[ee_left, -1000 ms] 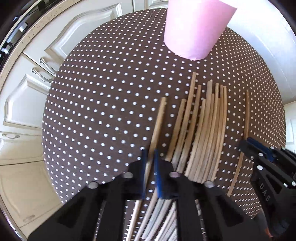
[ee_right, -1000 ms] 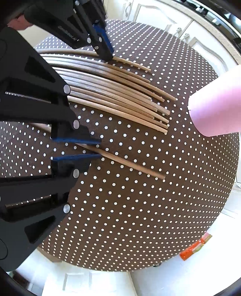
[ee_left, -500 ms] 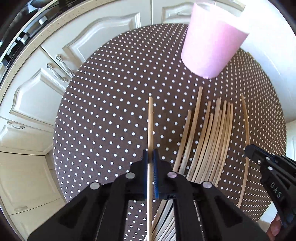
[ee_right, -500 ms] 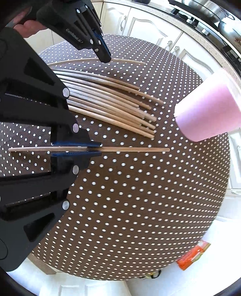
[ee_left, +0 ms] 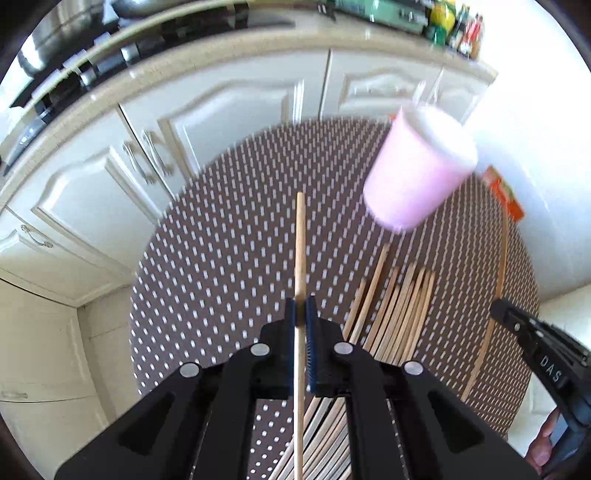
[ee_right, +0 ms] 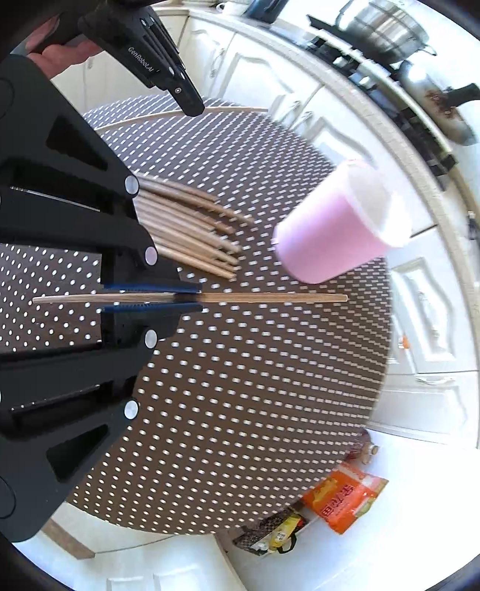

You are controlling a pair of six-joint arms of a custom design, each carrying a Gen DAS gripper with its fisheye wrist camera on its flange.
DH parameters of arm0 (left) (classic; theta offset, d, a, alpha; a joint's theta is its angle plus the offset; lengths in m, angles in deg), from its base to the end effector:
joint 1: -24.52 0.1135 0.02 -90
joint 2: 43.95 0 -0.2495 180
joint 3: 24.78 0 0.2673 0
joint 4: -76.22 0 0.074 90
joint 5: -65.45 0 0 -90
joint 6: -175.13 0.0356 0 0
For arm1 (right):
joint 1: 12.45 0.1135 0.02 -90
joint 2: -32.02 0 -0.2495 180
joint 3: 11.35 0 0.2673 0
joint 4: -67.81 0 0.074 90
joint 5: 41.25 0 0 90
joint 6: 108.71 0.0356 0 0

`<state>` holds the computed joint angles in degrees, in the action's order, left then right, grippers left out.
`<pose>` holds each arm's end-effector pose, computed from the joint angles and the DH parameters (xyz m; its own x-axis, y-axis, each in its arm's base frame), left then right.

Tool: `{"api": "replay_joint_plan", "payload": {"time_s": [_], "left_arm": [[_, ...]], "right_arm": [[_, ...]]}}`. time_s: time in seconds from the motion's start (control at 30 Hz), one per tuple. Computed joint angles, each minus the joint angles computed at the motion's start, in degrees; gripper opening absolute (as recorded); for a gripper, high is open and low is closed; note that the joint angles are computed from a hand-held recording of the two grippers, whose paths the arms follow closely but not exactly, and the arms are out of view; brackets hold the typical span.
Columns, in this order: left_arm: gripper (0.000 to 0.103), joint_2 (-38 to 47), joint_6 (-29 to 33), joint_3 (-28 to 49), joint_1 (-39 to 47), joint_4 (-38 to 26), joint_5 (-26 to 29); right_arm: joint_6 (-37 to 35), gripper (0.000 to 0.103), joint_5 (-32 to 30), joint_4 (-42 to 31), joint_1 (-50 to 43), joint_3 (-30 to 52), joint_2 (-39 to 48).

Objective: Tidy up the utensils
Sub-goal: 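Lift the right tool's chopstick upright toward the pink cup while the left tool carries its chopstick there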

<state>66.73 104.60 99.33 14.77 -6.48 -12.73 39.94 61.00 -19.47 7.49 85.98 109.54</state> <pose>0.3995 -0.0760 0.3072 -0.7900 0.4668 -0.3976 0.5309 0.8451 -0.0626 0.2463 0.0813 0.3472 -0.6711 0.6443 -0.3667 0.6079 0.7614 0.2253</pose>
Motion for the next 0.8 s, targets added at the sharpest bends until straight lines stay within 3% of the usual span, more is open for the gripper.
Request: {"api": "replay_joint_plan", "payload": {"time_s": [0.2, 0.37, 0.53, 0.57, 0.8], "left_arm": [[0.006, 1.14, -5.61, 7.17, -1.34, 3.20, 2.83], [0.006, 2.77, -11.94, 14.58, -3.80, 4.74, 3.25], [0.006, 7.11, -18.08, 24.76, -6.14, 5.91, 3.97], [0.006, 7.95, -19.31, 26.82, -6.76, 6.24, 3.46], [0.006, 14.57, -24.96, 39.05, -10.63, 10.21, 0.02]], "right_arm": [[-5.36, 0.005, 2.29, -2.69, -4.13, 5.95, -1.91], [-5.89, 0.005, 8.11, -7.46, -1.59, 20.52, 3.78], [-10.28, 0.005, 10.11, -2.75, -4.14, 26.65, 7.95], [-10.92, 0.005, 10.34, 0.23, -4.66, 24.47, 7.49], [-17.95, 0.005, 9.20, 6.87, -9.61, 30.16, 10.61]]}}
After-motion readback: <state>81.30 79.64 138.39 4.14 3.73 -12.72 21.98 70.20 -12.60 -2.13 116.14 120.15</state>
